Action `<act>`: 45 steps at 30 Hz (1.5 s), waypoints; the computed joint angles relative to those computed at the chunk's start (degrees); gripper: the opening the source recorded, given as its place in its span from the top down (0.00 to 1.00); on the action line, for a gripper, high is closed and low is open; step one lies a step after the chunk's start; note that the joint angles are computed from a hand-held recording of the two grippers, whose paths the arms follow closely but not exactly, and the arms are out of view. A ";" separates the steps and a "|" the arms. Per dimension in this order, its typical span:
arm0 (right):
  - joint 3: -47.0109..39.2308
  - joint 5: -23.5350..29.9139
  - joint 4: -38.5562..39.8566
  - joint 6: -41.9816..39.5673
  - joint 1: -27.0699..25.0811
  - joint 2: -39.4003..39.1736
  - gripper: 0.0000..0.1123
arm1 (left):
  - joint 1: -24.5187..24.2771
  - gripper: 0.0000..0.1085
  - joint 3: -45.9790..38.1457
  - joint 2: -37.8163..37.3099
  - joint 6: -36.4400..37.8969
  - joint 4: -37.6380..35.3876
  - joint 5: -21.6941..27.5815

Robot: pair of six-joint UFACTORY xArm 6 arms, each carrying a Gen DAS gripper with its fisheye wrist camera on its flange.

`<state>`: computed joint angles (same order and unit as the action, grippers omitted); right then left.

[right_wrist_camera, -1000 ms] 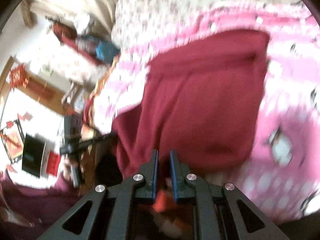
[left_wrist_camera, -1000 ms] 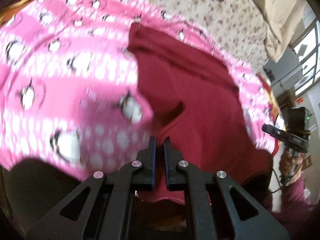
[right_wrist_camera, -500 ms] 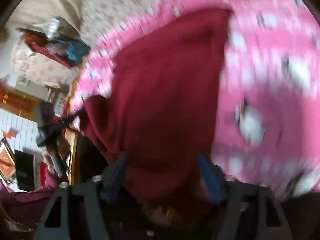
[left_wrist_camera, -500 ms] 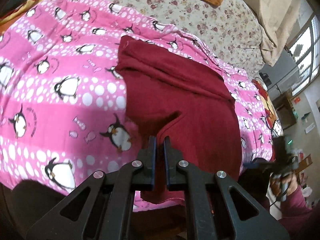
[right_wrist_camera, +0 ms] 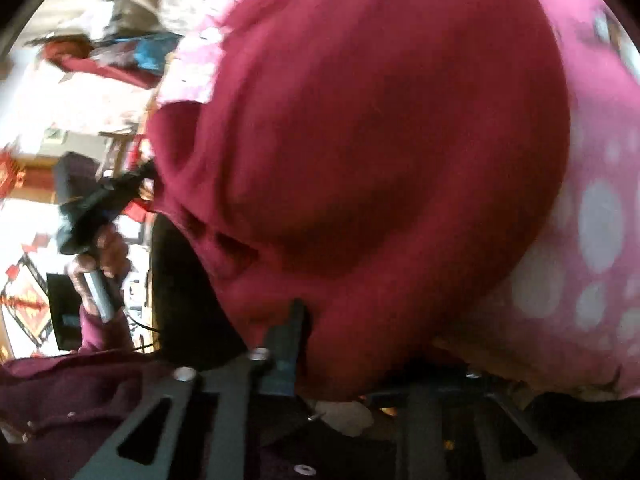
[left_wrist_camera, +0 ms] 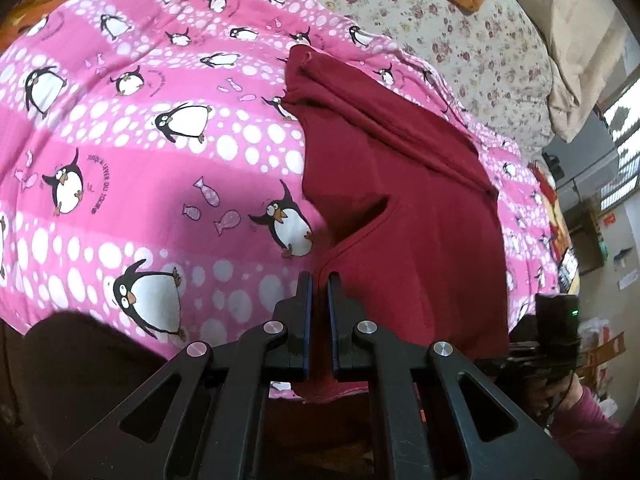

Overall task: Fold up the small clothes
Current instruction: 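Lift the hem with both tools and fold it over toward the collar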

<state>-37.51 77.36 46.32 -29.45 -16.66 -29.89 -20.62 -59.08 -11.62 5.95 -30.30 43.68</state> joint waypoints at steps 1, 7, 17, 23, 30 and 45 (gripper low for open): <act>-1.12 0.72 1.19 -0.65 -0.45 -0.20 0.86 | 0.30 0.95 -0.46 0.21 0.54 -1.11 0.26; -9.92 1.06 8.60 -5.71 -3.93 1.83 0.86 | 0.00 0.95 -6.79 4.56 3.46 -6.33 -1.92; -27.10 -16.35 16.46 -3.29 -1.66 19.81 0.86 | 0.13 0.95 -29.49 23.68 -4.49 0.31 -7.76; -40.10 -24.62 14.03 6.39 0.56 35.56 0.83 | 0.90 0.95 -51.17 40.87 -10.92 4.33 -2.85; -44.51 -20.90 14.38 3.32 -2.53 37.89 0.60 | 2.54 0.84 -60.36 46.30 -12.70 4.69 -0.46; -42.78 -18.00 4.43 -4.77 -0.18 34.72 0.45 | 1.93 0.51 -41.91 35.67 -2.90 0.28 -0.36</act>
<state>-80.29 59.36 50.75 -34.22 -16.84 4.83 -18.69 -100.99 24.05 3.05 -30.02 43.32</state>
